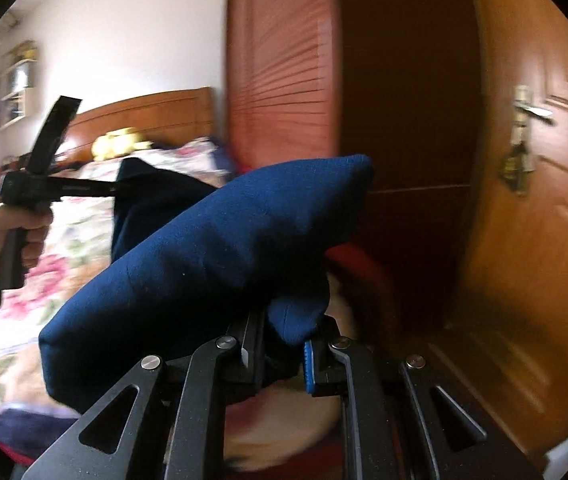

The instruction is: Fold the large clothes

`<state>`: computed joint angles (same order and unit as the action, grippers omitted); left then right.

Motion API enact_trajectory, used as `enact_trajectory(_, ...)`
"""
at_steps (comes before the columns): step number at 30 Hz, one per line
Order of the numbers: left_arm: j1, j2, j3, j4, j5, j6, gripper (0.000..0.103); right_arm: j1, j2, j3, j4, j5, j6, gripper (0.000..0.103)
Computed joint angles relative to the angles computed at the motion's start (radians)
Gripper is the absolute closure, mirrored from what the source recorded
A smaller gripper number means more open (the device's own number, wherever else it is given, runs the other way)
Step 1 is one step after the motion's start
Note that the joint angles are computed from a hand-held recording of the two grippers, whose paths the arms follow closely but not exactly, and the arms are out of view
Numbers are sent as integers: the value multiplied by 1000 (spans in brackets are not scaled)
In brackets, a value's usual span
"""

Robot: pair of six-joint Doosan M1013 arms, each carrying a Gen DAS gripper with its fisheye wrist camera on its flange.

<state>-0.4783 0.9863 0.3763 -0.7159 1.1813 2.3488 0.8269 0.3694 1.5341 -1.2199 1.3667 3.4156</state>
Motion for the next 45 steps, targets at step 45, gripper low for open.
enact_trajectory(45, 290, -435, 824, -129, -294, 459, 70, 16, 236, -432, 169, 95, -178, 56)
